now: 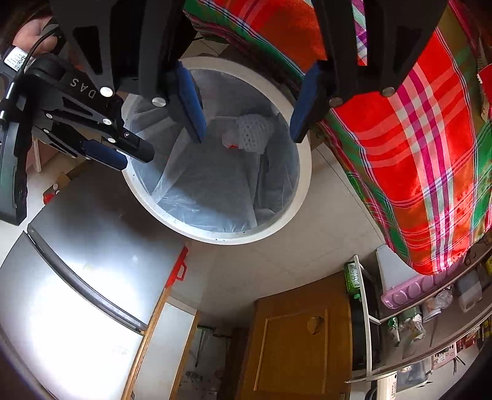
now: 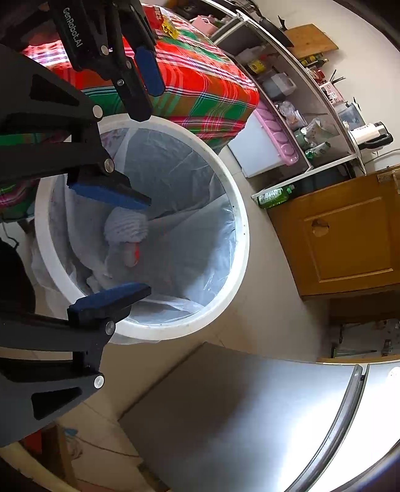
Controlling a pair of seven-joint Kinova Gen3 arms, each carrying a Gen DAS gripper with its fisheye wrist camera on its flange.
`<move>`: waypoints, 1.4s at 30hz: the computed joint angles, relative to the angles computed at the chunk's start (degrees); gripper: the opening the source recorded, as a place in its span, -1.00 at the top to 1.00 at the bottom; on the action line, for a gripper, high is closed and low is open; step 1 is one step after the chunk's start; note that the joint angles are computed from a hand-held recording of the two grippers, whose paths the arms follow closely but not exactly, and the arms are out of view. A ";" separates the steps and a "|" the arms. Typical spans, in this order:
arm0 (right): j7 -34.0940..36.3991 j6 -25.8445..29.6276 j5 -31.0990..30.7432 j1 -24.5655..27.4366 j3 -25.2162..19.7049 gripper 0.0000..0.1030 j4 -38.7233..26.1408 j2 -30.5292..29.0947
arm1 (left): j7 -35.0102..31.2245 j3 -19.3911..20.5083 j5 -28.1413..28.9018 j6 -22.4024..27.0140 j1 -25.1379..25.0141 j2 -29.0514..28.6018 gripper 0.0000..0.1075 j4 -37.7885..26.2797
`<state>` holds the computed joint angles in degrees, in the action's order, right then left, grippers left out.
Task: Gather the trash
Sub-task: 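Open the right tool to drop the cup while the left tool drops the foam net, then grasp the red plastic bag with the right tool while the left tool approaches the white paper cup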
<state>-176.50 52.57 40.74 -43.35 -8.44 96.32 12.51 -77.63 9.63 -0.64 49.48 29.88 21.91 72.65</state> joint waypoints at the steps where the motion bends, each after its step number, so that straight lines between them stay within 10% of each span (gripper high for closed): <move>1: -0.33 0.41 0.25 -0.27 -0.02 0.01 -0.09 0.01 | 0.28 -0.19 -0.21 -0.18 0.12 -0.33 -0.14 0.28; 18: -12.84 10.92 16.12 -7.96 -3.46 0.00 0.55 -1.51 | 7.46 -1.85 -8.21 -4.00 -1.02 -11.35 -0.28 10.98; 36: -10.04 -0.94 19.41 -10.27 -4.52 -0.20 -4.63 0.55 | 13.20 0.15 -10.27 -9.69 -13.82 -27.65 -0.28 27.93; 42: -7.48 -5.41 19.24 -12.61 -2.70 -0.20 -7.48 3.24 | 11.30 0.18 -9.71 -13.61 -19.22 -33.57 -0.57 33.84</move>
<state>-183.98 47.16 59.98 -55.97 -11.14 88.83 15.75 -66.34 9.81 -10.35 35.87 10.66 -11.66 106.50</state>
